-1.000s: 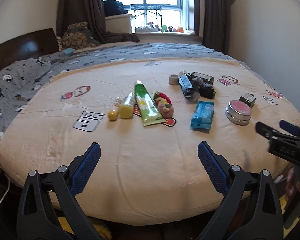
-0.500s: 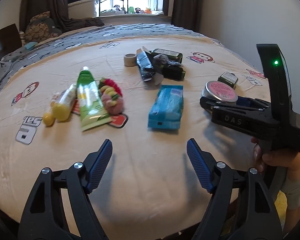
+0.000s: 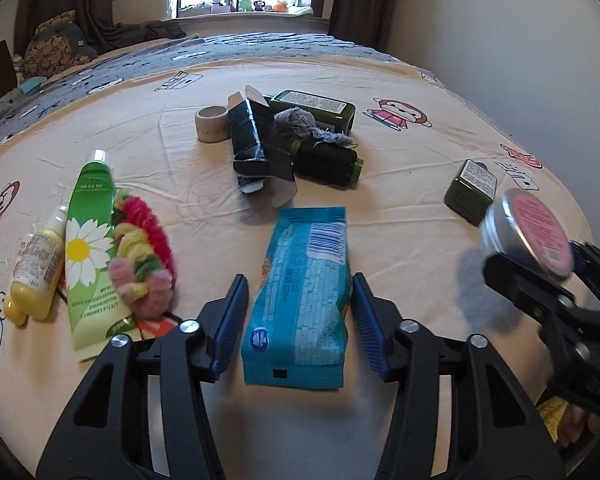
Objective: Collect trash
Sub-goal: 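Grasp the pink-lidded tin with the right tool while the left tool grasps the blue wipe pack, then lower both tools below the bed edge and release tin and wipe pack into the bin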
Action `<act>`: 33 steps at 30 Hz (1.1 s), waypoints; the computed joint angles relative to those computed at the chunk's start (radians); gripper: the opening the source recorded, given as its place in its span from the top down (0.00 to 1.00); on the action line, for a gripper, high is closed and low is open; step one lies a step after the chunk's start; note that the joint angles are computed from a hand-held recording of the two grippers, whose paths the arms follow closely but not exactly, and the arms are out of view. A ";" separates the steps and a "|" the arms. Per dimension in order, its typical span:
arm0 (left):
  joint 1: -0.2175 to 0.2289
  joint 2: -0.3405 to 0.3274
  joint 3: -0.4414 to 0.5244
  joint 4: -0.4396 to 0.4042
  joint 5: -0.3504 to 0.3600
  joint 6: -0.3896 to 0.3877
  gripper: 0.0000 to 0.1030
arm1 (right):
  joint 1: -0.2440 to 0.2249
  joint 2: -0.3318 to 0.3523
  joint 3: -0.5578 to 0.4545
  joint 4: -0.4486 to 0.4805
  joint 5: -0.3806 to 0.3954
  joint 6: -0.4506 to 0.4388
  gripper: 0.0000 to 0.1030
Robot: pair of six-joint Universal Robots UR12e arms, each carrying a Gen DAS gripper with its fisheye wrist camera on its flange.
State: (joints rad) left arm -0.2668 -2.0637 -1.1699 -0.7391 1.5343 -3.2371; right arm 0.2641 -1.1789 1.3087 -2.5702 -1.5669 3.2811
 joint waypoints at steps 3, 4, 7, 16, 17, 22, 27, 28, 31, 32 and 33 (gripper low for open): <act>0.002 0.008 -0.009 0.001 -0.009 -0.015 0.62 | 0.003 -0.010 0.007 -0.004 -0.006 0.003 0.32; 0.002 0.014 -0.017 0.001 -0.013 -0.014 0.62 | 0.005 -0.015 0.012 -0.006 -0.009 0.005 0.32; -0.004 0.043 -0.055 0.026 0.013 -0.008 0.63 | 0.010 -0.029 0.026 -0.002 -0.018 0.009 0.32; -0.030 0.209 -0.242 0.152 0.125 -0.004 0.63 | 0.031 -0.128 0.135 -0.054 0.004 -0.058 0.31; -0.034 0.226 -0.265 0.160 0.141 0.000 0.63 | 0.032 -0.143 0.153 -0.056 0.014 -0.066 0.31; -0.034 0.316 -0.391 0.167 0.120 -0.030 0.63 | 0.036 -0.197 0.223 -0.036 0.029 -0.084 0.31; -0.038 0.359 -0.463 0.127 0.059 -0.044 0.63 | 0.041 -0.228 0.272 0.020 0.054 -0.071 0.31; -0.041 0.361 -0.470 0.120 0.052 -0.043 0.63 | 0.043 -0.230 0.279 0.034 0.063 -0.064 0.31; -0.044 0.361 -0.482 0.080 0.032 -0.031 0.63 | 0.044 -0.227 0.289 0.103 0.083 -0.041 0.31; -0.045 0.360 -0.483 0.064 0.025 -0.027 0.63 | 0.045 -0.227 0.293 0.120 0.088 -0.035 0.31; -0.043 0.358 -0.484 0.037 0.008 -0.024 0.63 | 0.046 -0.227 0.298 0.141 0.095 -0.027 0.31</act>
